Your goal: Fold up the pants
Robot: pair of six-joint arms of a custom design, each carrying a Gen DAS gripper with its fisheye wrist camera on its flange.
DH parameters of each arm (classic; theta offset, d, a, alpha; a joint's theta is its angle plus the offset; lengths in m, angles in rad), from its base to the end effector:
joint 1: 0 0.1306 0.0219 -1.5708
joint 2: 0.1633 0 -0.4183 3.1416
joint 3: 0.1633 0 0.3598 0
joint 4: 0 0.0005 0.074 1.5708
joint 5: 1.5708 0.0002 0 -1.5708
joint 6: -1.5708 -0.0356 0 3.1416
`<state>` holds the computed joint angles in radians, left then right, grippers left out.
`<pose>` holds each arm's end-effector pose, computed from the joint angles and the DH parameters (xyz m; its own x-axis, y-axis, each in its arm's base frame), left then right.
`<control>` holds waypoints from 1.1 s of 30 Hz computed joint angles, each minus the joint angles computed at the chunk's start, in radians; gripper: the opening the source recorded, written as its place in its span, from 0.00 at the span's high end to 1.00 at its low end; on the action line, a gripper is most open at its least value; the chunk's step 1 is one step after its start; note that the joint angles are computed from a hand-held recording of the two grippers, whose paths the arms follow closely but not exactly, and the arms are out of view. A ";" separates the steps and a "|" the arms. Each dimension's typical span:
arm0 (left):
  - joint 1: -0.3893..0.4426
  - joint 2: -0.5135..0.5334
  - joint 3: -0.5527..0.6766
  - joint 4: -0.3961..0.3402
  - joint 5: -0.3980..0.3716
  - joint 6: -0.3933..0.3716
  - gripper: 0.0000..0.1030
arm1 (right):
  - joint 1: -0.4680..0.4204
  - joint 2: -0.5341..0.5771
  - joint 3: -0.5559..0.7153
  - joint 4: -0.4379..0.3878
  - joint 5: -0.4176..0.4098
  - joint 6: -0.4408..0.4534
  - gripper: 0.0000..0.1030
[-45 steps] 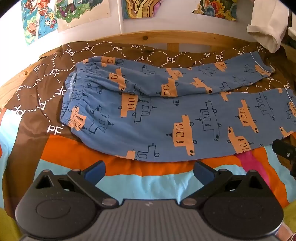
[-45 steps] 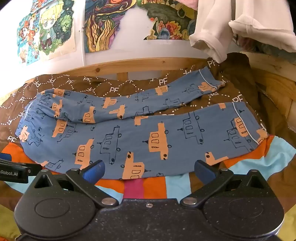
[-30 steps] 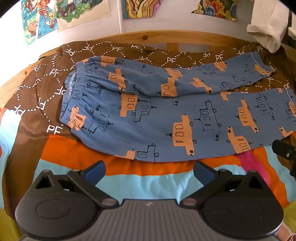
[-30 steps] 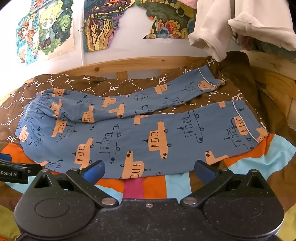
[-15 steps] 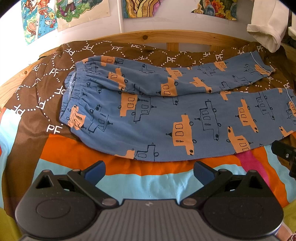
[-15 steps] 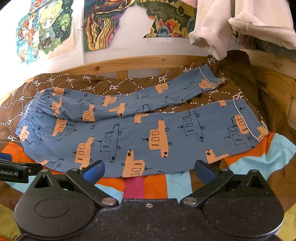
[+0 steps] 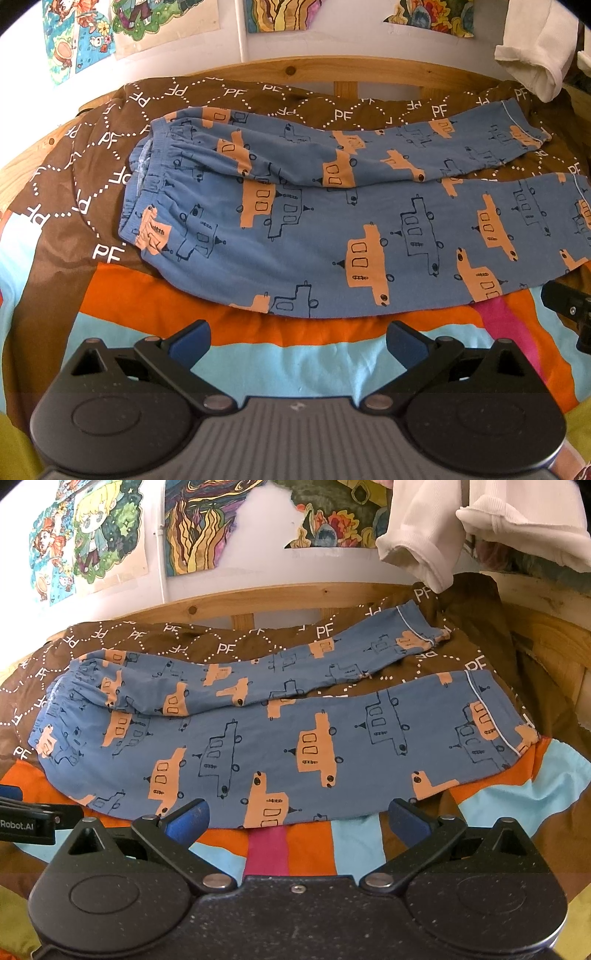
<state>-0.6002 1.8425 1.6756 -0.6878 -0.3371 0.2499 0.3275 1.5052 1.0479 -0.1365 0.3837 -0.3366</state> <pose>0.5209 -0.3428 0.3689 -0.6907 0.1899 -0.6978 0.1889 0.9788 0.0794 0.4534 0.1394 0.3280 -0.5015 0.1531 -0.8515 0.1707 0.9824 0.0760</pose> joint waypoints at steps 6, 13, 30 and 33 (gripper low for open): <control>0.003 0.006 0.005 -0.003 0.007 -0.003 0.00 | -0.008 0.008 0.016 -0.022 -0.012 -0.014 0.00; 0.002 0.012 0.012 -0.016 0.007 0.000 0.00 | -0.012 0.010 0.015 -0.028 -0.017 -0.019 0.01; 0.032 0.031 0.060 0.056 -0.001 -0.142 0.00 | -0.075 0.034 0.060 0.009 -0.175 0.146 0.01; 0.048 0.050 0.100 0.093 -0.013 -0.257 0.00 | -0.111 0.052 0.104 -0.012 -0.279 0.208 0.01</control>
<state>-0.5520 1.8922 1.7752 -0.5952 -0.3506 -0.0069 0.2166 1.5571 1.1523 -0.1486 0.1047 -0.1288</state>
